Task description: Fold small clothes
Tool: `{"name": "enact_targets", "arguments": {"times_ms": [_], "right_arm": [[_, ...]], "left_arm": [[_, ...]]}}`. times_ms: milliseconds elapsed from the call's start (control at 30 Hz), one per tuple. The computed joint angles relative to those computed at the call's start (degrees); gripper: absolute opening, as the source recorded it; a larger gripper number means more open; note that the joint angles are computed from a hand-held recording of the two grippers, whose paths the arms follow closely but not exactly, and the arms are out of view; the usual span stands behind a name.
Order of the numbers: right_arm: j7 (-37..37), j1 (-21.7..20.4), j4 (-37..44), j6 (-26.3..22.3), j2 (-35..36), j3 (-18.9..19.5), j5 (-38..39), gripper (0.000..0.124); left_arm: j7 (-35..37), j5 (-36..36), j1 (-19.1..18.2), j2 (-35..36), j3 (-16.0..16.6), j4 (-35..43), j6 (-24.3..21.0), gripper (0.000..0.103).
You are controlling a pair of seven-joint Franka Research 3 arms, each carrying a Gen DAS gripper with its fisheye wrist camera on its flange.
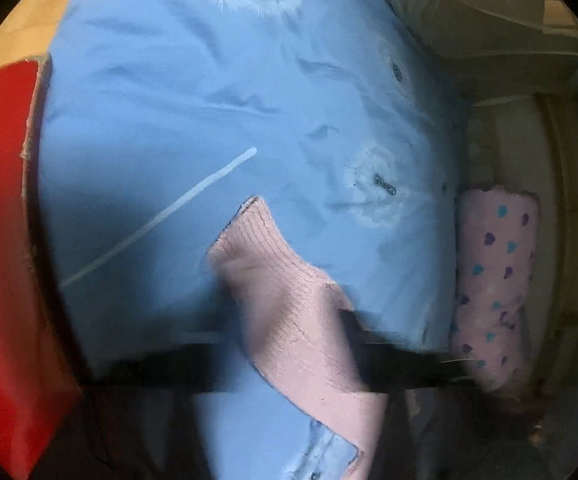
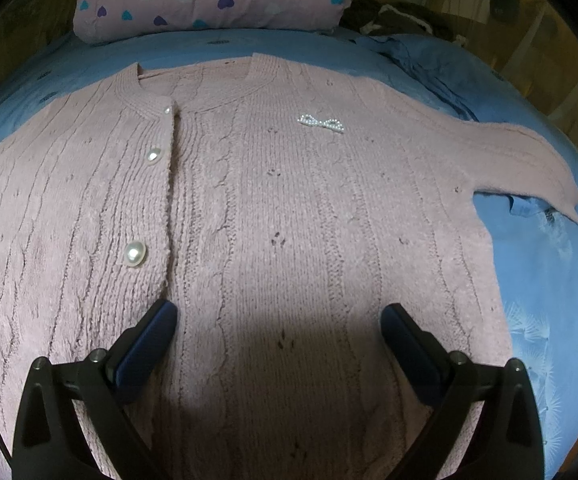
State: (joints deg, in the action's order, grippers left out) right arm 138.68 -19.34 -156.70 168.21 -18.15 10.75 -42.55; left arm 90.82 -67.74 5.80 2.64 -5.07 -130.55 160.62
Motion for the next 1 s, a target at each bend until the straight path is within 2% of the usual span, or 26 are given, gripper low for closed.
{"name": "enact_targets", "arguments": {"times_ms": [67, 133, 233, 333, 400, 533, 600, 633, 733, 833, 867, 933, 967, 1000], "right_arm": [[0.13, -0.13, 0.04, -0.06, -0.01, 0.08, -0.23, 0.103], [0.13, -0.09, 0.06, -0.08, 0.03, -0.01, -0.22, 0.103], [0.37, 0.07, 0.56, -0.35, 0.5, -0.12, -0.26, 0.103], [-0.5, 1.14, 0.84, -0.47, 0.75, -1.22, 0.93, 0.103], [-0.39, 1.21, 0.5, 0.38, 0.54, -1.71, 2.09, 0.103], [0.26, 0.83, 0.62, -0.47, 0.34, -0.83, 3.57, 0.103], [0.68, 0.67, 0.86, -0.79, 0.53, -0.43, 3.28, 0.103], [0.69, 0.77, 0.91, -0.86, 0.6, -0.5, 3.25, 0.103], [-0.66, 1.83, 0.52, -0.32, 0.43, -1.85, 4.71, 0.103], [-5.49, 4.05, -0.5, 1.09, -0.03, -4.75, 10.32, 0.103], [-7.18, 4.52, -1.03, 1.83, -0.35, -5.48, 12.34, 0.103], [-5.94, 1.47, -1.94, 2.42, -1.71, -2.62, 12.2, 0.099], [-3.15, -2.07, -2.57, 2.92, -3.19, 0.92, 10.17, 0.093], [-2.58, -3.61, -3.01, 3.9, -4.0, 2.5, 9.56, 0.09]], "left_arm": [[0.03, 0.68, -0.35, -0.47, -0.19, -0.64, 2.9, 0.0], [4.93, -2.94, -0.54, -0.07, -0.59, 0.36, 3.72, 0.0], [7.72, -0.66, -1.99, -0.51, -1.62, 1.92, 6.67, 0.0], [5.62, 7.85, -4.01, -1.24, -2.53, 3.67, 8.27, 0.0], [2.34, 16.57, -6.14, -1.63, -3.6, 5.57, 9.13, 0.0], [2.05, 25.6, -10.96, -1.1, -6.47, 9.32, 11.19, 0.0], [2.46, 27.8, -13.92, 1.27, -8.91, 11.53, 14.23, 0.0], [-0.09, 31.16, -15.64, 3.5, -9.86, 13.09, 14.83, 0.0], [-4.93, 35.16, -18.01, 10.5, -12.9, 18.6, 13.89, 0.0], [-16.84, 46.71, -25.5, 17.65, -8.58, 25.3, 9.68, 0.0], [-22.28, 52.7, -29.72, 19.85, -4.94, 27.69, 7.4, 0.0], [-29.18, 61.68, -35.4, 22.0, 0.65, 29.68, 5.73, 0.0], [-30.44, 65.99, -37.39, 23.61, 2.45, 31.24, 3.79, 0.0], [-31.07, 67.74, -37.63, 24.73, 2.47, 32.48, 2.48, 0.0]]}}
